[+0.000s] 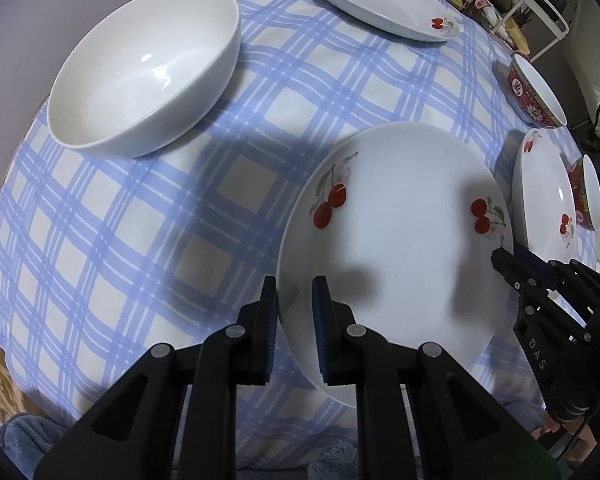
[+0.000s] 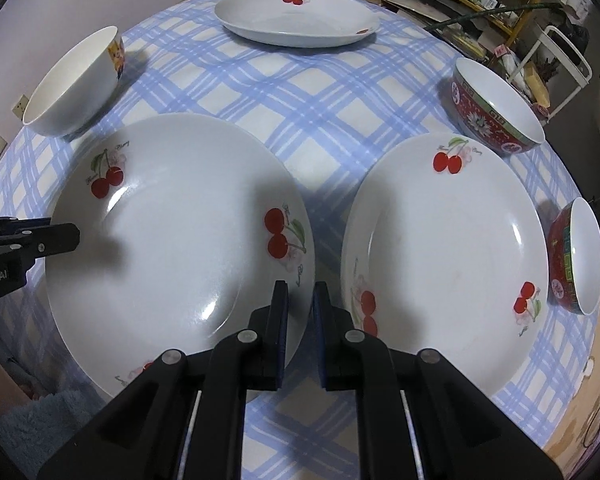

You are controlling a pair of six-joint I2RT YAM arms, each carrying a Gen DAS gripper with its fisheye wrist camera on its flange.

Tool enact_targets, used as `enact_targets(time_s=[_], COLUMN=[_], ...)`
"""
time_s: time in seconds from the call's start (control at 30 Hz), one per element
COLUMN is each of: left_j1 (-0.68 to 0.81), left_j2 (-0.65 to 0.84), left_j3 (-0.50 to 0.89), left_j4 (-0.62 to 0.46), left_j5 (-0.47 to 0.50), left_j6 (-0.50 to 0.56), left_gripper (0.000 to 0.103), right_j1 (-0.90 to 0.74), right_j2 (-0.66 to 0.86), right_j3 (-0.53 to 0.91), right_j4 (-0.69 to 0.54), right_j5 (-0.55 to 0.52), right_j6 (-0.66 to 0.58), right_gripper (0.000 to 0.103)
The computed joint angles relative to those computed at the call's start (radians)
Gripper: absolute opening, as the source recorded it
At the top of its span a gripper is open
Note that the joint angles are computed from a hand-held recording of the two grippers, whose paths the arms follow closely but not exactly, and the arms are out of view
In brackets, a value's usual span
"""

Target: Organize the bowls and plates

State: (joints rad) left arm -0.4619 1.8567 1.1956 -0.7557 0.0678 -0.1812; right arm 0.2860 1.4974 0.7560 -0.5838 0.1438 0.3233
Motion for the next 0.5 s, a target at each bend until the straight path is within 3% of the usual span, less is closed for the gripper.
enact_targets(time_s=[0.3, 0.5], left_j1=[0.000, -0.027], left_j2=[0.009, -0.069], left_j3=[0.012, -0.036], left_j4=[-0.004, 0.022], left_j5=[-0.012, -0.046], left_j6=[0.013, 0.016], left_gripper=[0.016, 0.018], right_j1=[0.009, 0.027], right_j2=[0.012, -0.047], right_j3=[0.018, 0.020], right_j4=[-0.019, -0.052], right_j5=[-0.003, 0.007], right_j6=[0.007, -0.008], right_gripper=[0.018, 0.020])
